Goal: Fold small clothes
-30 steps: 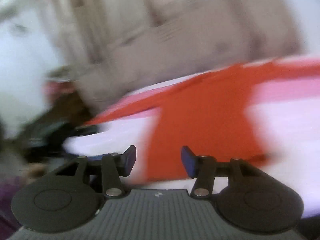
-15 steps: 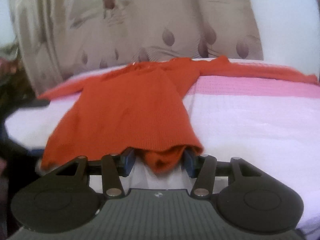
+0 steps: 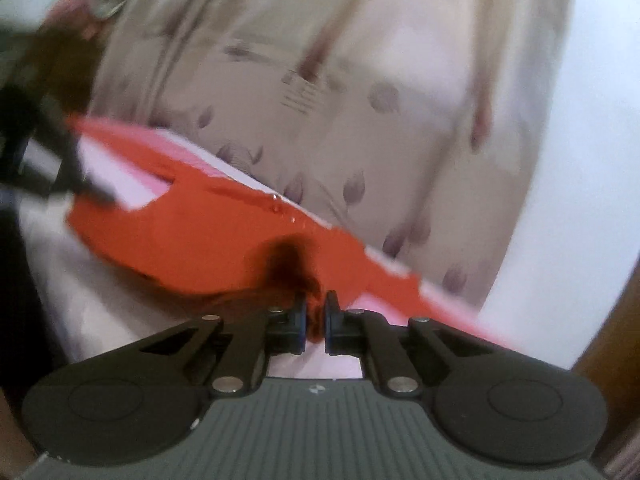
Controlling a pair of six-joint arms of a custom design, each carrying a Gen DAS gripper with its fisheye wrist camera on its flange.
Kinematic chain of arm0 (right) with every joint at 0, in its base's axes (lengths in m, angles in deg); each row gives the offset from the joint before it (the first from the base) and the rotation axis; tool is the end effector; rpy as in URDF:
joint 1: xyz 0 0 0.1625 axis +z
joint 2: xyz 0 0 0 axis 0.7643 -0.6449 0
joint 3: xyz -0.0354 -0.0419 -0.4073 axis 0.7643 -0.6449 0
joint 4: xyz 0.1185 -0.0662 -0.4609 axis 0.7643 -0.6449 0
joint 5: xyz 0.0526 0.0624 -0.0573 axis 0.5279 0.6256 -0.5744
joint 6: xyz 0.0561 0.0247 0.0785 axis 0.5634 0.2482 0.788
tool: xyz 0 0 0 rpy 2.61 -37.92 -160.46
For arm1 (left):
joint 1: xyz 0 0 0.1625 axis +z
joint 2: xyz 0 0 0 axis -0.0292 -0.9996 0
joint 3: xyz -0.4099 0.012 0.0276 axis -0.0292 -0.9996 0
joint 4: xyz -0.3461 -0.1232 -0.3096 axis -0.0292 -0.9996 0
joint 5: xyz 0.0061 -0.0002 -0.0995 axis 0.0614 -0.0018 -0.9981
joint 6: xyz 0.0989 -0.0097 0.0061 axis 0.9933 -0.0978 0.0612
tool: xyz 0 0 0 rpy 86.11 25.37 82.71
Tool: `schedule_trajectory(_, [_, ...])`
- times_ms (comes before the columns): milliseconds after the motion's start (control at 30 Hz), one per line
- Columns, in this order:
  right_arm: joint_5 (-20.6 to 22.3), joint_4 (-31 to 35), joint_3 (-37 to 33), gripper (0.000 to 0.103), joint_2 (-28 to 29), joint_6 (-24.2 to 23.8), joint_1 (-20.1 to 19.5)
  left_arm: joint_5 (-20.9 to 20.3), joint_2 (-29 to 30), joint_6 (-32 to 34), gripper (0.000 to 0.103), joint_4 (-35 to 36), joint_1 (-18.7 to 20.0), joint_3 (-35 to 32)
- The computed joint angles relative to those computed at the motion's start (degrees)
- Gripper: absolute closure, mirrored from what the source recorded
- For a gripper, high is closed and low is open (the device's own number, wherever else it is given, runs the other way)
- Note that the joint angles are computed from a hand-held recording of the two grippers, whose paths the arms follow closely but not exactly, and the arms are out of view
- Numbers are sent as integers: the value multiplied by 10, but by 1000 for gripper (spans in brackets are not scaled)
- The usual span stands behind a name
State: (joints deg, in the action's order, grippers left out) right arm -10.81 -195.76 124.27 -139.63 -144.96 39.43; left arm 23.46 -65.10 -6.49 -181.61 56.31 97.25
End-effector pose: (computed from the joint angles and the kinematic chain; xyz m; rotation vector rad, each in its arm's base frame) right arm 0.1359 -0.4520 0.1082 1.4390 -1.6600 1.1558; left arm -0.0865 -0.4313 0.1349 0.2603 -2.5759 1.4813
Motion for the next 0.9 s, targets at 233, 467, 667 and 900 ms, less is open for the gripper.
schedule_trajectory(233, [-34, 302, 37, 90, -167, 83, -15, 70, -81, -36, 99, 104, -2, 40])
schedule_trajectory(467, [84, 394, 57, 29, -257, 264, -91, 96, -110, -47, 99, 149, -7, 61])
schedule_trajectory(667, [3, 347, -8, 31, -145, 350, -51, 38, -93, -34, 99, 126, 6, 56])
schedule_trajectory(900, [-56, 319, -19, 85, -81, 316, -18, 71, -99, -22, 99, 145, 0, 55])
